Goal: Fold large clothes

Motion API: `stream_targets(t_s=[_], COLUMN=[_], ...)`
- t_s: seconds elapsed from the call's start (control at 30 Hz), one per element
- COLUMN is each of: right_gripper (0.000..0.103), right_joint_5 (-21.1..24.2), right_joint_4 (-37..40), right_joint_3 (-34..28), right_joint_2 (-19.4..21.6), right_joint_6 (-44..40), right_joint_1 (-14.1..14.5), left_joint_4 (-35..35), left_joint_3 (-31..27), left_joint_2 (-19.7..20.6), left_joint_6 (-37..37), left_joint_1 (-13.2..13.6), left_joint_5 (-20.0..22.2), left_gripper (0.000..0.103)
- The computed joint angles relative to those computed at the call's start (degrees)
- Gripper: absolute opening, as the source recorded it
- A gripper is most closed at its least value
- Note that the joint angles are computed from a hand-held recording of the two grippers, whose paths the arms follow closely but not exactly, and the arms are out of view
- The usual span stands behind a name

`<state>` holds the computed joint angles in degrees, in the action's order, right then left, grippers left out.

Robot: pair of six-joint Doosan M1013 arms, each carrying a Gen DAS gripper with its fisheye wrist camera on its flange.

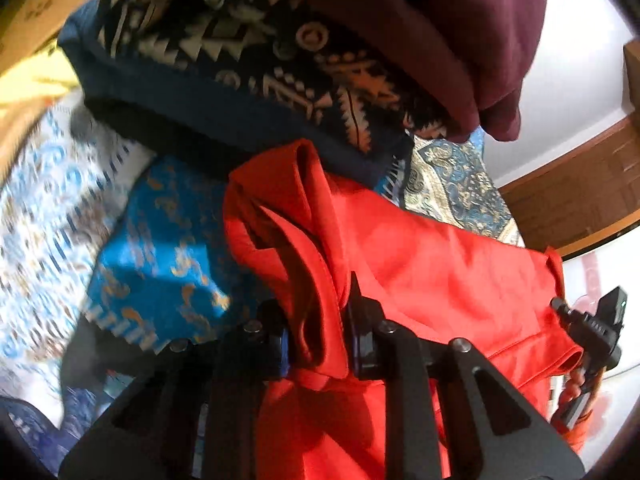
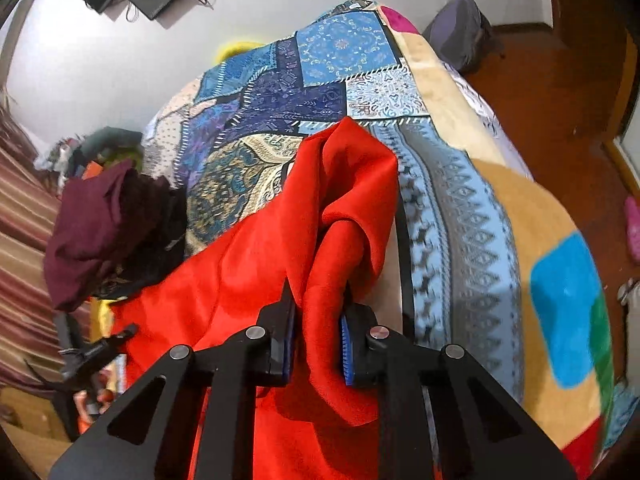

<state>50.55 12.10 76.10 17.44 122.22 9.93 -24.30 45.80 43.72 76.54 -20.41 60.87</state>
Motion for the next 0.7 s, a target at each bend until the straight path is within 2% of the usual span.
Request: stream_targets(t_s=[0.1, 0.2, 0.3, 0.47, 0.6, 0.7], right_gripper=[0.016, 0.019, 0.023, 0.025, 0.025, 0.030], right_joint_5=[2.7, 4.4, 5.8, 10.8, 11.6, 11.0], right_joint_4=[-2.6, -4.9, -7.2, -13.4, -17.3, -17.4], right_joint_3=[-1.9, -2.5, -3.0, -4.8, -4.2, -2.8], right_joint_2=[1.7, 2.3, 2.1, 1.7, -0.2, -2.3], right_joint_6=[0.6, 0.6, 1.3, 0.9, 0.8, 1.0], right_joint_1=[0.3, 0.7, 1.2, 3.0, 4.3, 4.8], left_joint_4=[2.8, 3.6, 4.3, 9.2, 11.5, 12.3], left_joint_3=[-2.1, -3.0, -1.7, -0.8, 1.6, 4.0], left_joint_2=[1.4, 2.6, 2.0, 0.3, -2.4, -4.5], left_joint_6=[-1.5, -2.2, -0.8, 0.4, 2.3, 3.4], left_joint_1=[-0.1, 0.0, -0.2, -1.0, -1.1, -1.4], left_joint_5=[2.6, 5.9, 6.0, 6.3, 5.6, 4.8], left_gripper=[0.023, 0.029, 0.034, 0.035, 0.036, 0.041])
